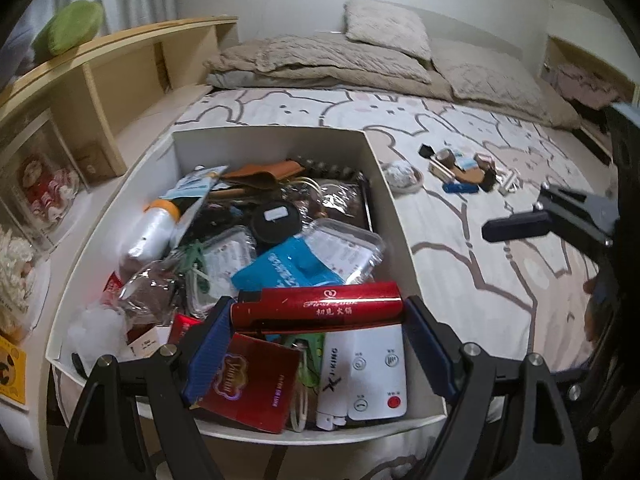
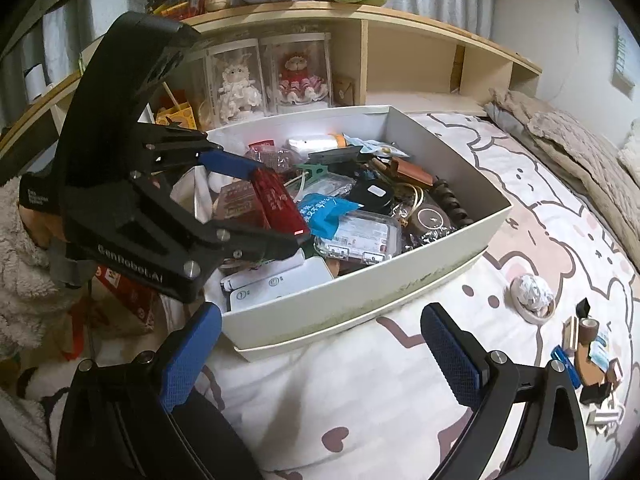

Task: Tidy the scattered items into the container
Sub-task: 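Lower the red lighter into the box and open the left tool, then withdraw both open tools up and away from the white box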

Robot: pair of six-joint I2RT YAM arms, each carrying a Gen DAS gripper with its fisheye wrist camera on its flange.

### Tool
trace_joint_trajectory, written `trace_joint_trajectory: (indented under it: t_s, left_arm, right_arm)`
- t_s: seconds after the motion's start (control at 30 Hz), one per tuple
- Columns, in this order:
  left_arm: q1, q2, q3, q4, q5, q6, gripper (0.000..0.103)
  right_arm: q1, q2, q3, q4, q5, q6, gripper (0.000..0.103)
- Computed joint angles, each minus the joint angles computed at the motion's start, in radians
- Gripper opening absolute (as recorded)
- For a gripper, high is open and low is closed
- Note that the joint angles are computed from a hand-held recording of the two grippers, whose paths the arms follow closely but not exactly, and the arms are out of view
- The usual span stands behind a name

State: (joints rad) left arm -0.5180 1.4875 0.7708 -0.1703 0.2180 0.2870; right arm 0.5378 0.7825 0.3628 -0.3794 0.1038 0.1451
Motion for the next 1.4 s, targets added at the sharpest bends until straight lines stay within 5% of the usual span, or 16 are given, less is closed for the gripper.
trace_joint_trajectory:
  t_s: [0.87, 1.4]
  left_arm:
    - [0.015, -0.054, -0.01, 0.004, -0.033, -0.068, 0.091]
    - [0.037, -0.204, -0.054, -0.023, -0.046, -0.12, 0.091]
  right_arm:
    - [0.031, -0.036, -0.015, -0.01, 0.015, 0.024, 0.1]
    - [0.097, -0.141, 0.051, -0.13, 0.16, 0.118, 0.1]
